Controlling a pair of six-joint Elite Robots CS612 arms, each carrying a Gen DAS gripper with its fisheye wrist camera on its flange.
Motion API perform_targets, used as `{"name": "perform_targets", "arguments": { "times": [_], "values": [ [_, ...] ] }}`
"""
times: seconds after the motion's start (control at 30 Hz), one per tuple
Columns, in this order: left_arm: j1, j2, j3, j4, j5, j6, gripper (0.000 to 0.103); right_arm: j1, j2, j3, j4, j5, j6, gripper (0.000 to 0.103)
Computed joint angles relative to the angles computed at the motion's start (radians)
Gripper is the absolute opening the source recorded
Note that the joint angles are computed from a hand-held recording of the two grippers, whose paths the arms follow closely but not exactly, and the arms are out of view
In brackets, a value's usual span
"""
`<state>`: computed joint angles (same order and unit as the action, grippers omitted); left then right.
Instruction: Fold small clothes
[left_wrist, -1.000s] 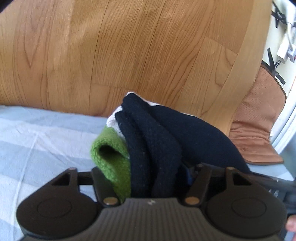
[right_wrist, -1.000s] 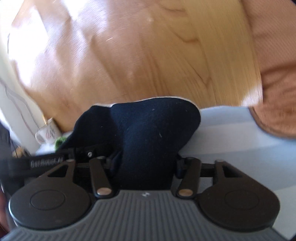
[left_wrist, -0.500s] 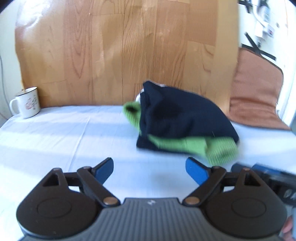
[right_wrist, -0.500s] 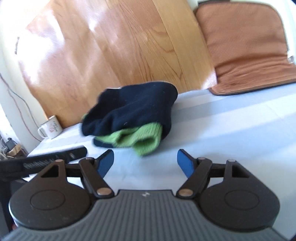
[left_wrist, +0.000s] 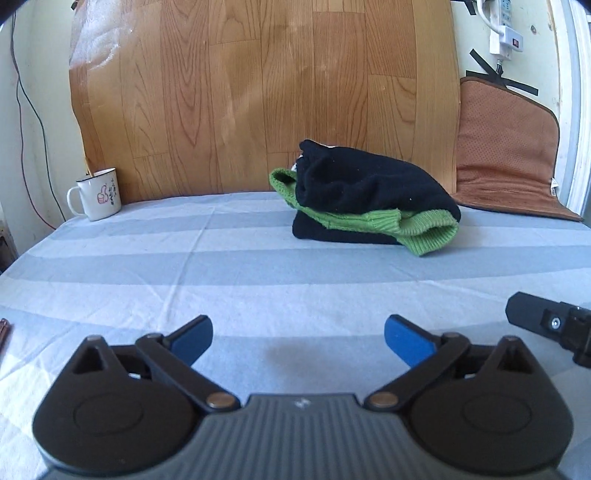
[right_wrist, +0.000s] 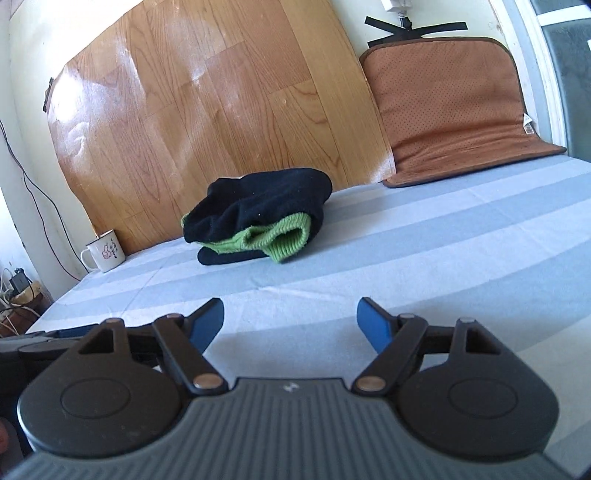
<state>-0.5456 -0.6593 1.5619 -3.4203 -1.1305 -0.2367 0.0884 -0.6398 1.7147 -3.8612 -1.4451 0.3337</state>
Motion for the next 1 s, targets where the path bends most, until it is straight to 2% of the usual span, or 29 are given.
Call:
{"name": "perform_targets", "arguments": {
  "times": [0.2,0.5,0.8,1.0],
  "values": [
    [-0.008,0.005,0.0,-0.021,0.029,0.033,0.103,0.0,0.003,0.001,-0.01,-0.012,0.03,0.082],
    [-0.012,0.006,0.002,-0.032,0.055,0.028,0.103,-0.004,0.004,0.001,-0.014,0.009,0.041,0.085],
    [-0.013,0.006,0.004,-0.031,0.055,0.027,0.103,-0.007,0.005,0.002,-0.018,0.022,0.053,0.086],
    [-0.005,0.005,0.017,-0.094,0.016,0.032,0.103,-0.009,0.005,0.003,-0.019,0.028,0.062,0.086]
  ]
}}
